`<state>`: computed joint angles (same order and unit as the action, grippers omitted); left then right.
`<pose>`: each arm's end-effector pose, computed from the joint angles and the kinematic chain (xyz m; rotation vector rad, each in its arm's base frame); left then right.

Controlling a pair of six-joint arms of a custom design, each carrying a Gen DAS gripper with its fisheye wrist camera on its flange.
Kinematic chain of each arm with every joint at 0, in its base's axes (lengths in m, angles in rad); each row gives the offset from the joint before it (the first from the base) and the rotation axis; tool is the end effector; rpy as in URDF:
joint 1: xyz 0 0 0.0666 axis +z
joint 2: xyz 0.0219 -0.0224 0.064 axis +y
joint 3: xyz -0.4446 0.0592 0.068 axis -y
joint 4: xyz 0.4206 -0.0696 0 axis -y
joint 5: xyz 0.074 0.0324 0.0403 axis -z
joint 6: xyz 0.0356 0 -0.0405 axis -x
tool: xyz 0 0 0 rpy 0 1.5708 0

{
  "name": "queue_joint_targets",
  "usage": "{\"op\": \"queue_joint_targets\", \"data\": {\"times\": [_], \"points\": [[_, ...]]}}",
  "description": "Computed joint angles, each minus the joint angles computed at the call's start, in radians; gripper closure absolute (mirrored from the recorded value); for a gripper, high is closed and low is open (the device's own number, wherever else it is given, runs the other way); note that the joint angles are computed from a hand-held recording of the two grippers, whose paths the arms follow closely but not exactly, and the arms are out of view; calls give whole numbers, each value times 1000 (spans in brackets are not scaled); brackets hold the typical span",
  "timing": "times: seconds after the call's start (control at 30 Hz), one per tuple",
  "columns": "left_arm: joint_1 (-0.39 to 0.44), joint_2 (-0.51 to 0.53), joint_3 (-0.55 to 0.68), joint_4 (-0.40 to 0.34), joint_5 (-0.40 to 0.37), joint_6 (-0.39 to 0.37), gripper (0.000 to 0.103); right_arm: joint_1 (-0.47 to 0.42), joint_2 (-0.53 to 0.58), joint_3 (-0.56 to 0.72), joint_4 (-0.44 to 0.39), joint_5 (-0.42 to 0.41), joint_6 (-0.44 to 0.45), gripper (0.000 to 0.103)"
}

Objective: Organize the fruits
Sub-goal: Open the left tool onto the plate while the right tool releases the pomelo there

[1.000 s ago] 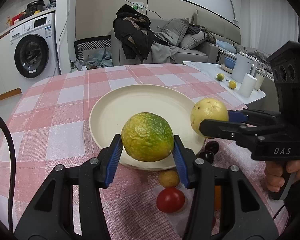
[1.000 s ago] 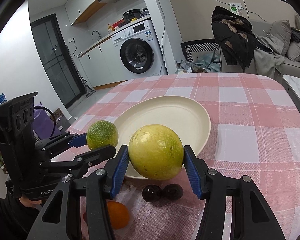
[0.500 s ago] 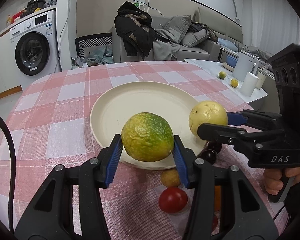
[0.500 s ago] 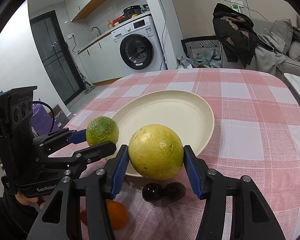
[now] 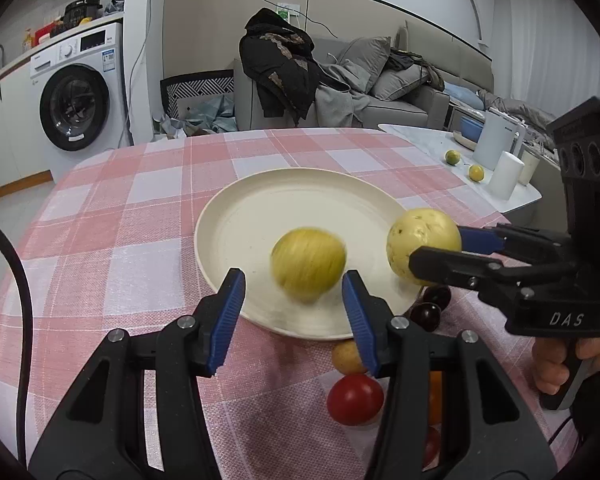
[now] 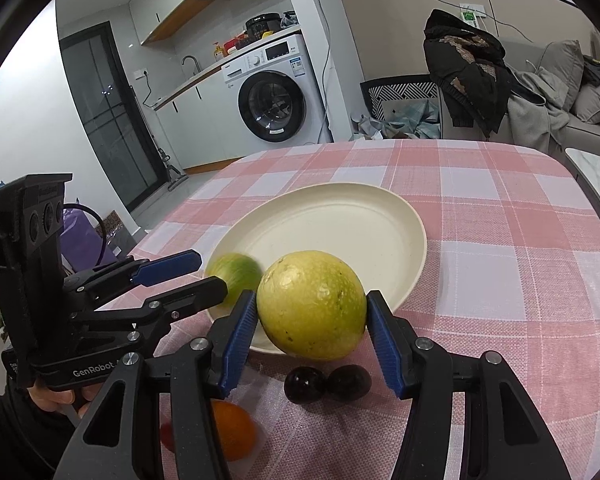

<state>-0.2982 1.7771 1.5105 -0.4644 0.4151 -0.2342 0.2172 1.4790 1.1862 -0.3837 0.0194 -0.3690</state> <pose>0.6308 -0.2093 0.3697 0.8024 2.1322 -0.5098 0.5245 0.1146 0.3894 0.1821 2.2563 0.2926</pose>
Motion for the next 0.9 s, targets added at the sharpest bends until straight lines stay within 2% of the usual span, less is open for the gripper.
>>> {"op": "queue_joint_targets", "data": {"times": [0.07, 0.13, 0.2, 0.27, 0.3, 0.4, 0.5, 0.57, 0.67, 0.9], "points": [[3, -8, -6, -5, 6, -6, 53, 2, -6, -5, 8, 15, 6, 46], [11, -14, -10, -11, 20, -6, 41, 6, -14, -12, 16, 40, 12, 38], [21, -25, -20, -4, 34, 1, 31, 8, -26, -25, 29, 49, 12, 27], [31, -37, -26, -8, 45, 5, 21, 8, -37, -34, 36, 50, 15, 22], [37, -45, -28, -10, 53, 3, 20, 9, -42, -37, 34, 53, 15, 15], [53, -77, -48, 1, 62, -10, 18, 13, -53, -37, 14, 75, 14, 4], [68, -117, -86, 28, 59, -15, 0, 22, -71, -41, 1, 76, 28, 0], [77, -146, -118, 47, 64, -17, 1, 31, -85, -50, 9, 84, 33, 0], [88, -171, -139, 22, 93, -38, 1, 38, -104, -67, 23, 72, 45, 0], [98, -235, -197, 11, 89, -77, 1, 70, -139, -75, -14, 103, 81, 0]]}}
